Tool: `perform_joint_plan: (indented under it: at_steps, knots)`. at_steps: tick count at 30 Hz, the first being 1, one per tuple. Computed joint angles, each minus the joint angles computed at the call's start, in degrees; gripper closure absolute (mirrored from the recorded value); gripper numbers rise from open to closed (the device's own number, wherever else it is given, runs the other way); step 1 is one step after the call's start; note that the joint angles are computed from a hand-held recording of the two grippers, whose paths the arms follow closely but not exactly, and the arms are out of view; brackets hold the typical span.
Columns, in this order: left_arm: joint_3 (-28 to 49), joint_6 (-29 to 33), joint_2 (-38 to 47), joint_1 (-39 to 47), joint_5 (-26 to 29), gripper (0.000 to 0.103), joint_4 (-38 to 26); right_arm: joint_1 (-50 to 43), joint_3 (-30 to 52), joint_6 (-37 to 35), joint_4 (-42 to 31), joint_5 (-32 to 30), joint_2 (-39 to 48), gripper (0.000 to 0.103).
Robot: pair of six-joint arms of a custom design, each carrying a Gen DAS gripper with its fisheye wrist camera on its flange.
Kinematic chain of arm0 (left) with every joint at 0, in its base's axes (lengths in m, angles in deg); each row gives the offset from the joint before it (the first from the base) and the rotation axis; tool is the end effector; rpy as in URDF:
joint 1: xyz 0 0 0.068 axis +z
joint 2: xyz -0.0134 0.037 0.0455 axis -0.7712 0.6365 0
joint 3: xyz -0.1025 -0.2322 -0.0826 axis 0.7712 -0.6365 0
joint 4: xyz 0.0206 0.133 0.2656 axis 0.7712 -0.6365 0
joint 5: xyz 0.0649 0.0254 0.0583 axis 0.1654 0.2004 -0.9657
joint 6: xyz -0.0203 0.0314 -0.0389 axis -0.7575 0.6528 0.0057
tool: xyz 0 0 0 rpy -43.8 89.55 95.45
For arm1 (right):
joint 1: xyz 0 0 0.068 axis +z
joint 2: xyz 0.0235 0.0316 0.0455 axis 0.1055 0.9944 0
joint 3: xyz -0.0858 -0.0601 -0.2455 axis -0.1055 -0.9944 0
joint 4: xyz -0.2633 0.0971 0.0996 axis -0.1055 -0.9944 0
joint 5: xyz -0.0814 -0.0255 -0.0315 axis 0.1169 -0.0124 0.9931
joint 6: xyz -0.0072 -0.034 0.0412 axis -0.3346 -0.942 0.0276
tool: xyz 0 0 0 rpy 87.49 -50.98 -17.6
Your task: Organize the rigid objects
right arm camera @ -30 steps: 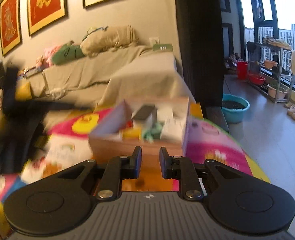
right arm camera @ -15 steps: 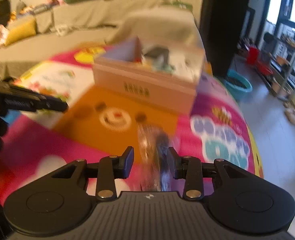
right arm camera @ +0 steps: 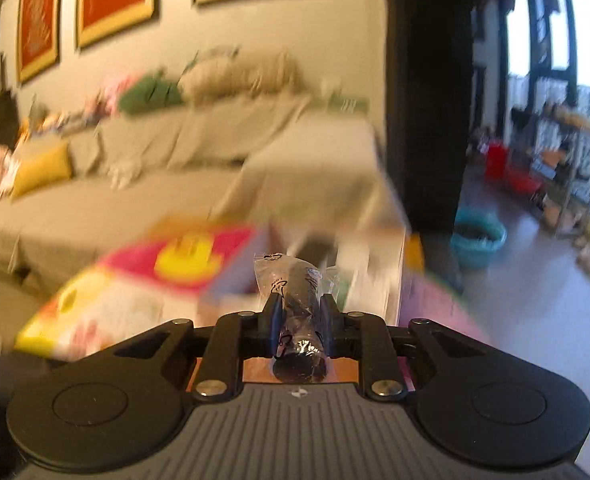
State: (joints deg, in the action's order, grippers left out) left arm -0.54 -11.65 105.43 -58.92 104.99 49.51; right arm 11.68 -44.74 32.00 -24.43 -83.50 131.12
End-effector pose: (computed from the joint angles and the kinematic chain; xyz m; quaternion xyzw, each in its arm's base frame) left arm 0.3052 -0.0554 0.1151 0.1486 0.8918 -0.1477 0.4009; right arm 0.2612 0.0301 0.2050 -0.0772 0.8483 0.0763 0.5183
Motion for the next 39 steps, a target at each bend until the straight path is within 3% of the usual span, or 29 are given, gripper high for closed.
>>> perform_joint_plan:
  at_steps: [4,6,8,12,18,25,30,32,34,36,39]
  knots:
    - [0.1,2.3,-0.2,-0.1,-3.6,0.075,1.0,1.9,7.7,2.1,8.4,5.4,11.3,0.08]
    - [0.5,4.7,0.5,-0.1,-7.5,0.075,1.1,2.7,10.3,2.4,9.6,8.6,15.7,0.057]
    - [0.9,5.8,1.3,0.7,-9.6,0.075,0.8,3.0,9.9,3.8,9.5,9.7,16.7,0.048]
    - [1.0,7.3,2.1,1.7,-8.5,0.075,0.8,1.7,2.5,3.7,9.8,6.8,13.1,0.04]
    - [2.6,7.2,3.8,-2.2,-6.4,0.075,0.4,2.5,-6.4,3.0,9.7,6.4,12.0,0.04]
    - [3.8,6.3,6.1,-4.4,-6.0,0.071,2.0,3.1,-6.1,9.4,12.3,7.7,21.6,0.03]
    - [4.7,8.8,6.6,-4.4,-2.7,0.069,0.5,5.9,-5.1,10.0,15.0,11.0,25.0,0.016]
    - [5.4,8.9,7.0,-4.1,-1.0,0.059,-0.5,6.9,-4.9,10.2,15.4,12.3,25.6,0.014]
    - [5.6,10.2,7.3,-3.9,1.5,0.039,-1.1,7.4,-5.1,9.8,16.2,13.0,26.3,0.012]
    - [5.2,10.9,7.4,-4.9,0.8,0.033,-0.3,7.6,-4.9,9.1,16.0,13.4,26.3,0.008]
    - [4.4,5.7,8.2,-5.6,-0.7,0.033,3.6,7.6,-3.8,9.2,14.8,13.5,27.1,0.002]
